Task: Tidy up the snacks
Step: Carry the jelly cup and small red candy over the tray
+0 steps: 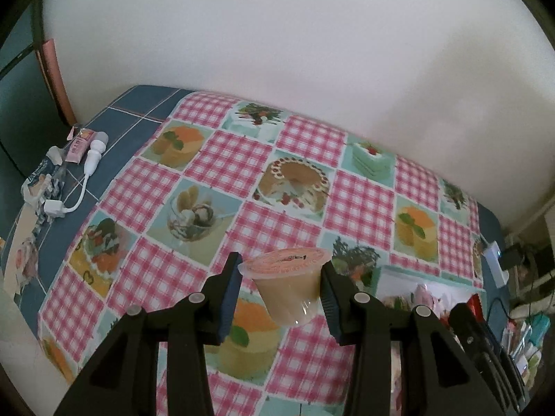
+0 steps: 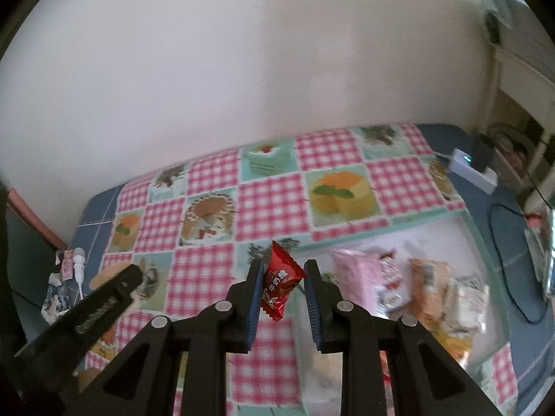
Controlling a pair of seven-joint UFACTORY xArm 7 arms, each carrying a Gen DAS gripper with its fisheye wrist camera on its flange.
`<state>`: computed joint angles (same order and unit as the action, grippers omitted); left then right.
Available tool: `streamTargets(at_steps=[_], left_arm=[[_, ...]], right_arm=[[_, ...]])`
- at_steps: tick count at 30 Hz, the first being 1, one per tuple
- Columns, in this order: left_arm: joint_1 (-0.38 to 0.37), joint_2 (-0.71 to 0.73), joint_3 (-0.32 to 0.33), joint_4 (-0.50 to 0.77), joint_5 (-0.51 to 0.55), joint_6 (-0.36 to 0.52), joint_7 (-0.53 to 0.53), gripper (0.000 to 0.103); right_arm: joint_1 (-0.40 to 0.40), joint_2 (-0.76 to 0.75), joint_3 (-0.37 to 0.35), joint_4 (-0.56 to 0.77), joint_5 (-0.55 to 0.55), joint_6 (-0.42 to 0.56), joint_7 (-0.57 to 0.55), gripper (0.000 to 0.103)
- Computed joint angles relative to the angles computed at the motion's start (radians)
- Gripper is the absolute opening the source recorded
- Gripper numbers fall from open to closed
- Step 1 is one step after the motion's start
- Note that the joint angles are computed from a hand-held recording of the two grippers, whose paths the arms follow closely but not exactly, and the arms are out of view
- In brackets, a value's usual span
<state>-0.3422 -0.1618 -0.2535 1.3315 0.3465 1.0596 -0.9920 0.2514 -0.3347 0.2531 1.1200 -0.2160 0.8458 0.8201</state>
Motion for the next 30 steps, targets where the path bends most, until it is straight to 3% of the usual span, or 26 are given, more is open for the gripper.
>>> streamTargets(at_steps=[11,19,30], left_arm=[[-0.058,-0.005,-0.032,-0.04,-0.09,-0.028,0.05,0.044],[-0.145,0.083,-0.066,0.032,-0.102,-0.018,0.095,0.045],[-0.237,0.193,-0.048,0.108,-0.134,-0.075,0.156,0.045]], right_arm=[[-0.051,-0.18,-0.044,-0.172,0.07,0.114,-0.005,0.025],[-0.092,-0.254,-0.07,-0.234,0.099,0.165,-0.034,0.025],[-0.161,-0.321,-0.122,-0.289,0.132,0.176,-0.077,0.025]])
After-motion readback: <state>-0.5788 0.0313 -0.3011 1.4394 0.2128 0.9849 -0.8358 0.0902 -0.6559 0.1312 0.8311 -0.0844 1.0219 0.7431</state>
